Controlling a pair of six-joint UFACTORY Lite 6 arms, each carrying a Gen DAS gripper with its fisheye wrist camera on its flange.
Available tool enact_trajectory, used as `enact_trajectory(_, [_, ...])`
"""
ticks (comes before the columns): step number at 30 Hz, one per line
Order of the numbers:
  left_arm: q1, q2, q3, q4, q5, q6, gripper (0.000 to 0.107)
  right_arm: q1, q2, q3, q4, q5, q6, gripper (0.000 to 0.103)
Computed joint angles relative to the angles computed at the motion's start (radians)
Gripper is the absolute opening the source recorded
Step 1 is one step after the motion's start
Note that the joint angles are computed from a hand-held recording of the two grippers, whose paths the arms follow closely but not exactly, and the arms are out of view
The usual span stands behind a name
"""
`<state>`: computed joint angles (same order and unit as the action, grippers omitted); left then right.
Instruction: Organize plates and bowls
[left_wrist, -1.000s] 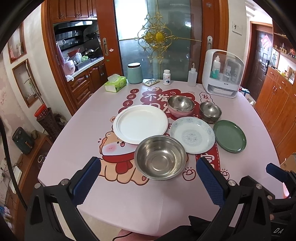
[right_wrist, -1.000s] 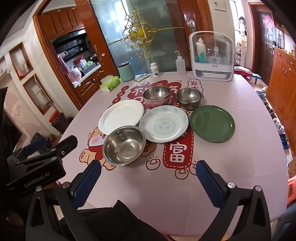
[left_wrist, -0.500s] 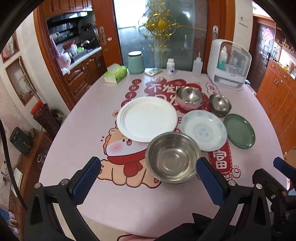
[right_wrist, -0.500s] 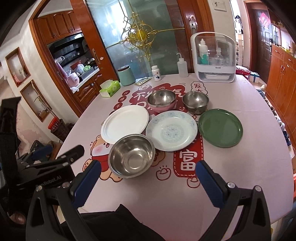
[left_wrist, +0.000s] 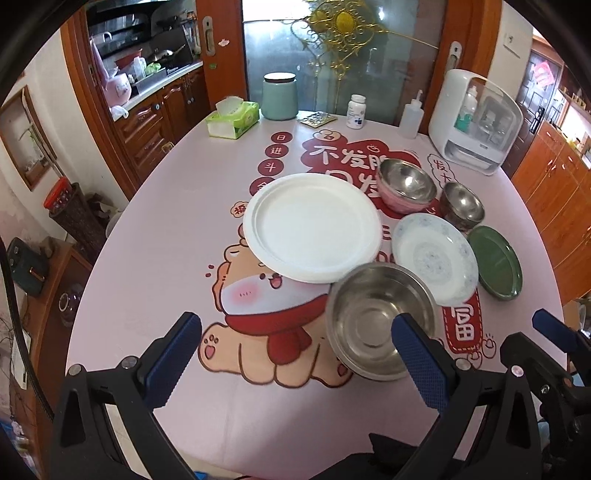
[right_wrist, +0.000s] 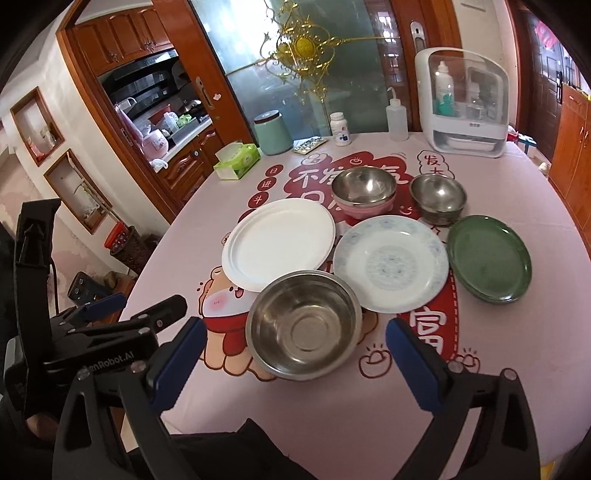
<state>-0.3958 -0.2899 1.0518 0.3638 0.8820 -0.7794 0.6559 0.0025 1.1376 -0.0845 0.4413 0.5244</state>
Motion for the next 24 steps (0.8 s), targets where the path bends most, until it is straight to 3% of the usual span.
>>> enact_trajectory(11, [0.317,0.235,0.112,-0.212,-0.161,0.382,0.102,-0.024,0.322,0.308,0.002,0.039,0.036,0.096])
enact_trajectory(24, [0.478,0.666,0.425,-0.346,-0.241,0.629,0.102,-0.087,0.688,0.688,0.202,0.121,-0.059,0.092])
